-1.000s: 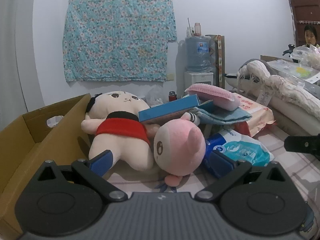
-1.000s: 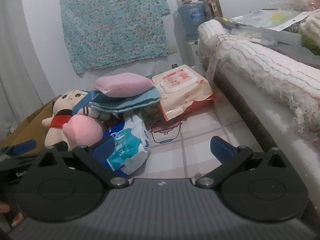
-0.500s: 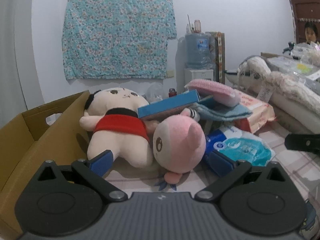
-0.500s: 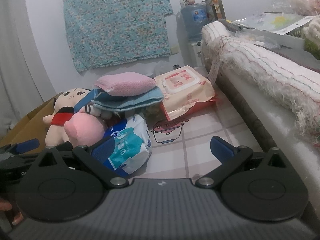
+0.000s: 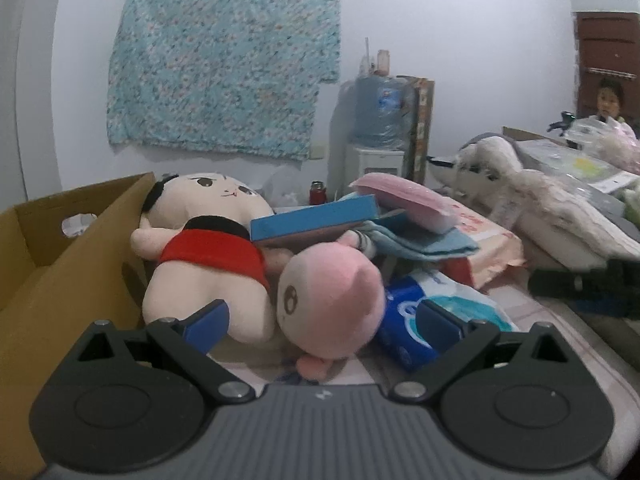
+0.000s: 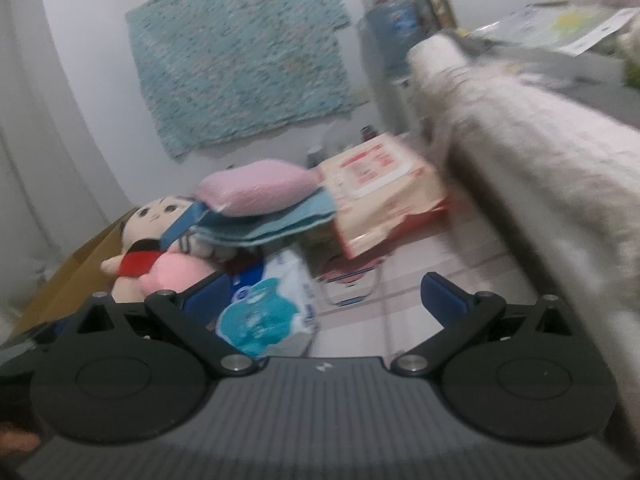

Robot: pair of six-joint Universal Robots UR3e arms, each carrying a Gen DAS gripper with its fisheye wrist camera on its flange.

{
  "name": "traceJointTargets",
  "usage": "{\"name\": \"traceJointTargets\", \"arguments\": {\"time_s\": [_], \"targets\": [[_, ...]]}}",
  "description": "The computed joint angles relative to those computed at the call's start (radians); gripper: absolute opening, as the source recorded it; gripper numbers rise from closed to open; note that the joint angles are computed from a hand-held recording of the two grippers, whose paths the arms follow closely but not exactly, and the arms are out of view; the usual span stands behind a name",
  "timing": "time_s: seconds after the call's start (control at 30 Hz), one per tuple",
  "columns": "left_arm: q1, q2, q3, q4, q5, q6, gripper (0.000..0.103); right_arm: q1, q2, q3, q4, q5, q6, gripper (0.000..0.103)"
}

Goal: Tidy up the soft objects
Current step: 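Grasp the pink plush with the left tool while the right tool grasps the wet-wipes pack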

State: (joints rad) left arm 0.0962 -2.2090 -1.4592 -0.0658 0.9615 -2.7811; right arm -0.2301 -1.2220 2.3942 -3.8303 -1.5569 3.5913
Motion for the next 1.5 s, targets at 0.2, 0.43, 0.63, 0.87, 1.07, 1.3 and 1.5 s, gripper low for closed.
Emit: {"name": "traceJointTargets", "arguments": {"time_s": [0.2, 0.43, 0.63, 0.87, 1.07, 1.3, 1.5], "targets": [[-0.065, -0.152, 0.286, -0.151, 0.031, 0.053, 0.096, 0.032, 0.059, -0.107, 0.120, 0.034, -0.053, 0.102], [-0.097, -0.252, 0.499, -0.404, 0.111, 0.015, 0.077, 0.072, 0.105, -0.167, 0.157, 0.001, -0.095, 0.102], [-0.085, -0.191, 0.378, -0.330, 0.110, 0.064, 0.072, 0.073, 0.111, -0.165, 0.146, 0.019, -0.103, 0.102], [0.004, -0.027, 0.150, -0.315, 0.012, 0.112, 0.072, 0.039, 0.086, -0.107, 0.090, 0.059, -0.074, 0.102], [0.033, 0.001, 0.075, -0.221, 0.008, 0.125, 0.073, 0.046, 0.081, -0.080, 0.025, 0.024, -0.069, 0.102], [0.051, -0.014, 0.133, -0.360, -0.042, 0.111, 0.073, -0.007, 0.099, -0.123, 0.111, 0.172, -0.053, 0.102], [0.040, -0.023, 0.133, -0.352, -0.025, 0.111, 0.073, 0.091, 0.113, -0.255, 0.311, 0.036, -0.142, 0.102]]}}
